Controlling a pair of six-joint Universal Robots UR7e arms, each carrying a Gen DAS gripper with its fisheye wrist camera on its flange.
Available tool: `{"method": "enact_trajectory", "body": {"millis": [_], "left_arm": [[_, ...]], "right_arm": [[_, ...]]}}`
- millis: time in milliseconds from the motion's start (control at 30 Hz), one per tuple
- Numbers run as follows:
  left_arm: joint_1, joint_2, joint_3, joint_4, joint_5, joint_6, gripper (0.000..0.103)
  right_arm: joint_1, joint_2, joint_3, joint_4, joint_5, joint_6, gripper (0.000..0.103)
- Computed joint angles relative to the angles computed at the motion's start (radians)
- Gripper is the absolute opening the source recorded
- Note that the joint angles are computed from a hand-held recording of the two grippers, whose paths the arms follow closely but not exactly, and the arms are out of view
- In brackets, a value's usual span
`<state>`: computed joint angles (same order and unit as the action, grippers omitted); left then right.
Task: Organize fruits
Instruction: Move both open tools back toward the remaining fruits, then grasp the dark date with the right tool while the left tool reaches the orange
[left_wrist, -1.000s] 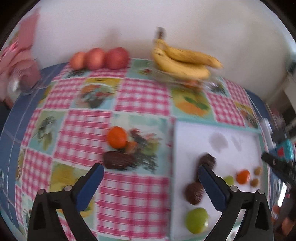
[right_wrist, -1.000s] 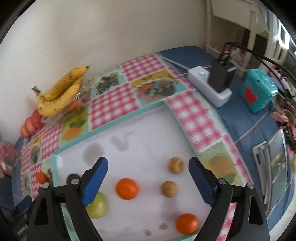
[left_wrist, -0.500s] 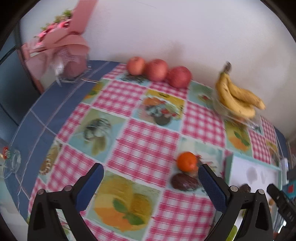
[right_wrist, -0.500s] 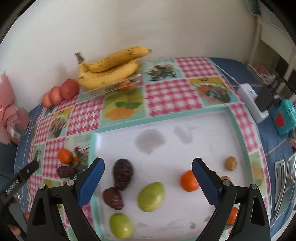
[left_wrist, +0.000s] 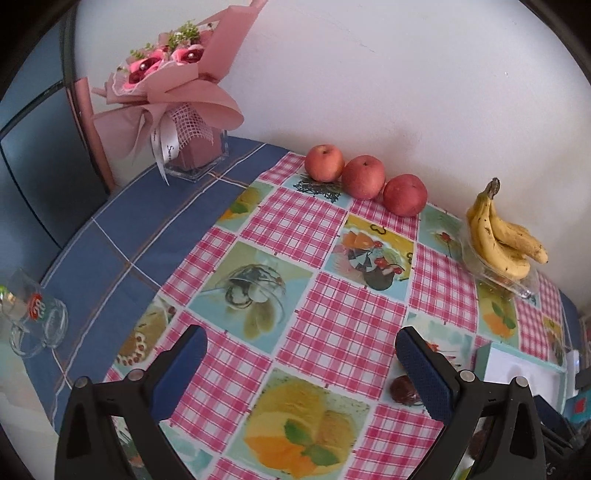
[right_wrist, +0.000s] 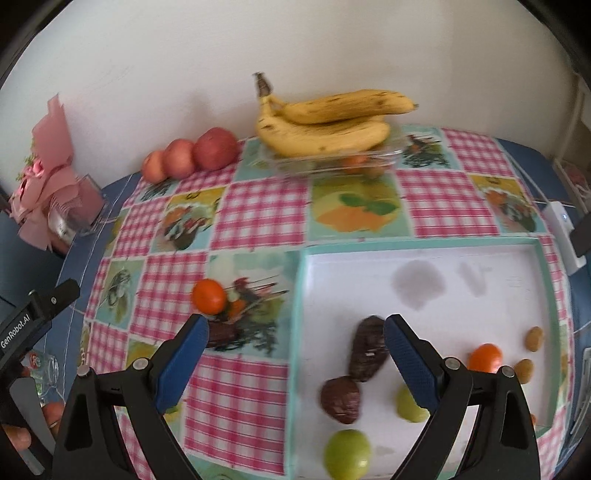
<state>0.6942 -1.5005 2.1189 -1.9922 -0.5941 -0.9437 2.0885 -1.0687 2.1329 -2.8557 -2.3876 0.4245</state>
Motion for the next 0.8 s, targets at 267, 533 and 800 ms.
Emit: {"method": "enact_trajectory", "body": {"millis": [267, 533, 800], "left_arm": [[0.032, 0.013, -0.017, 0.073, -0.004, 0.005, 0.103], [0.083, 0.017, -0.026, 0.087, -0.03, 0.006, 0.103], [0.115, 0.037, -0.053, 0.192, 0.006, -0.025, 0.103]], "right_arm": [[0.006, 0.079, -0.048, 0.009, 0.038, -0.013, 0.096], [0.0, 0.124, -0.077, 0.028, 0.051, -0.006, 0.096], [-0.009, 0.181, -0.114, 0.033, 0.069, -0.024, 0.096]]}}
